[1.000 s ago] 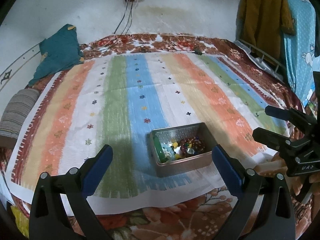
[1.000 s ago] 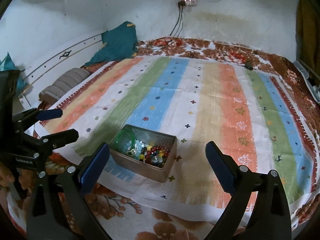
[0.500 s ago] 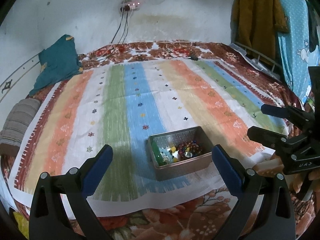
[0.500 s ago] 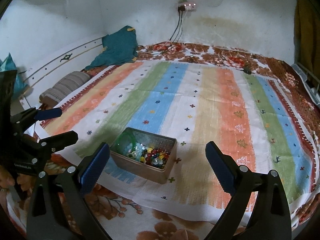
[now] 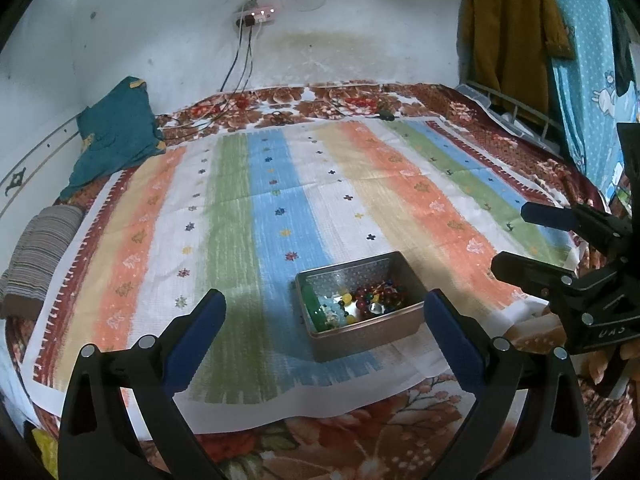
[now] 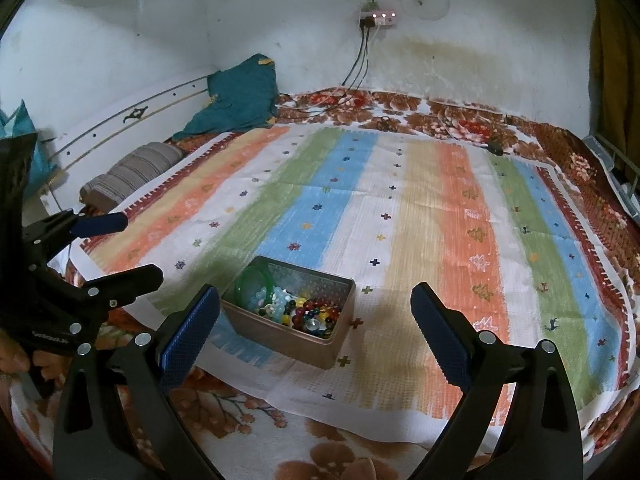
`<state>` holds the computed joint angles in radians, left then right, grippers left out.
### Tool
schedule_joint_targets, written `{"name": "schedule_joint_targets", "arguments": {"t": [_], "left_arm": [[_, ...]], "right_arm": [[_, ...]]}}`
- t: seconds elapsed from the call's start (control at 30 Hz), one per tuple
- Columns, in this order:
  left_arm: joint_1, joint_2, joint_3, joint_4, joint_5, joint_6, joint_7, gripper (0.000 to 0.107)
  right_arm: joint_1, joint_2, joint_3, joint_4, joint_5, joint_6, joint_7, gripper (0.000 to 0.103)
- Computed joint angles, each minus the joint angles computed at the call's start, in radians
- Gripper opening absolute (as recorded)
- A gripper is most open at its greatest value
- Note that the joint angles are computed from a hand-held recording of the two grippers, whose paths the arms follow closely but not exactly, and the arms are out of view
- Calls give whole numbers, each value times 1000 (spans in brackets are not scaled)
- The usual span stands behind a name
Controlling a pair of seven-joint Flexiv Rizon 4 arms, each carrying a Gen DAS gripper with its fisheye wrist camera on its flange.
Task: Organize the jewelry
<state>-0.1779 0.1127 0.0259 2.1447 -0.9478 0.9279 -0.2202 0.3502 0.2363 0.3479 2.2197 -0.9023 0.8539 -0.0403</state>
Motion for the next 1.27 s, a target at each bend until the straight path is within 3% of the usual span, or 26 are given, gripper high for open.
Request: {"name": "schedule_joint_targets", "arguments": {"t": [0.57,1.27], "left_arm": [[-6,6,2,5,-36,13,32,97],[4,2,4,-2,-16,-14,29,97]], "right_arm": [[9,-1,5,-9,-6,-45,7,97],[-7,11,2,11,-12,-14,25,97]]}}
